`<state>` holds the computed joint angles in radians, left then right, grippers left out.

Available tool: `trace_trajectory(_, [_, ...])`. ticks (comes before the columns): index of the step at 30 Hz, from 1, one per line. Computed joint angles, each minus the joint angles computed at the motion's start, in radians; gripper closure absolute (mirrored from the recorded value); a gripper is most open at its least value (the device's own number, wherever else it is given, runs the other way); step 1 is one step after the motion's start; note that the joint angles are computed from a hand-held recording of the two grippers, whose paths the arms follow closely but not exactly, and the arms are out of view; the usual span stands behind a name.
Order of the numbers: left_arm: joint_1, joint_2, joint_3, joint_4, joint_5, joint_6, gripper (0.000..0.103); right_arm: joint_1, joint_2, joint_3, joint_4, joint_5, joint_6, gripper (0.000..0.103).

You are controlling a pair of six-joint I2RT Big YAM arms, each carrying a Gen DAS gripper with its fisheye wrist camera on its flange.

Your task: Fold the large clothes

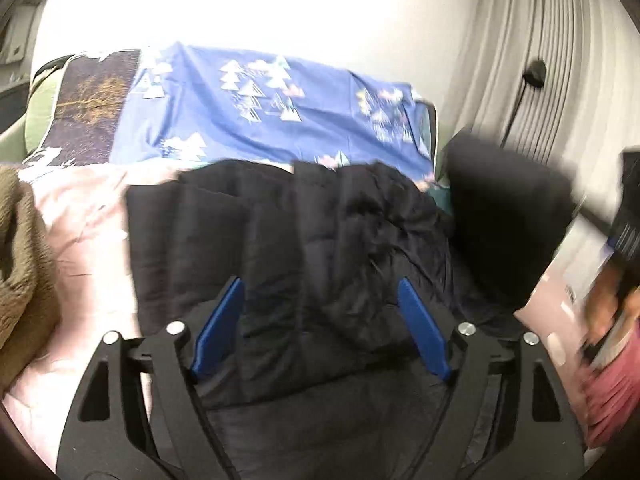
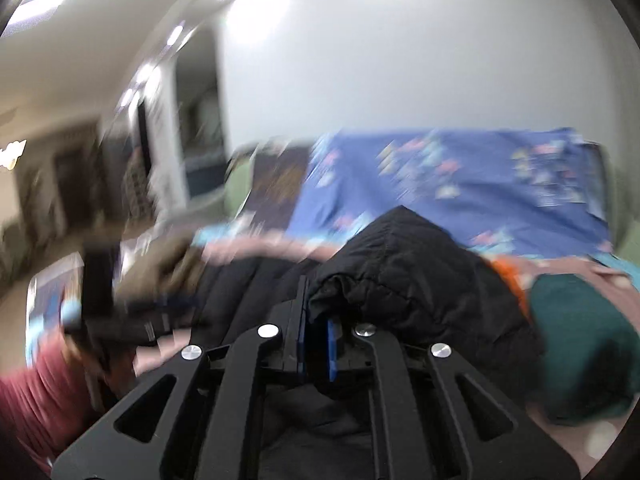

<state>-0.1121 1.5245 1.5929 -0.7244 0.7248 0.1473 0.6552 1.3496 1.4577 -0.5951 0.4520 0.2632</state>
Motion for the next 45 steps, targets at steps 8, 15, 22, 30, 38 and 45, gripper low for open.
trace_trajectory(8, [0.078, 0.022, 0.005, -0.019, 0.129, -0.022, 0.015, 0.068, 0.309, 0.195, -0.300, 0.088, -0.053, 0.051])
trace_trajectory(15, [0.057, 0.017, -0.021, -0.014, 0.119, 0.009, 0.015, 0.116, 0.245, 0.124, -0.308, 0.245, -0.111, 0.034])
trace_trajectory(22, [0.033, -0.004, -0.058, -0.033, 0.049, 0.093, 0.015, 0.056, 0.035, -0.055, -0.292, -0.071, 0.179, 0.028])
trace_trajectory(30, [-0.036, -0.050, -0.092, -0.087, 0.020, 0.238, 0.044, -0.148, -0.197, -0.289, -0.001, -0.304, 0.497, 0.028])
trace_trajectory(38, [-0.047, -0.077, -0.144, -0.071, -0.060, 0.273, 0.046, -0.218, -0.031, -0.190, 0.167, -0.674, 0.582, 0.028])
trace_trajectory(45, [0.088, -0.078, -0.143, -0.030, -0.021, 0.143, 0.033, -0.131, 0.147, 0.037, 0.144, -0.783, 0.476, 0.028])
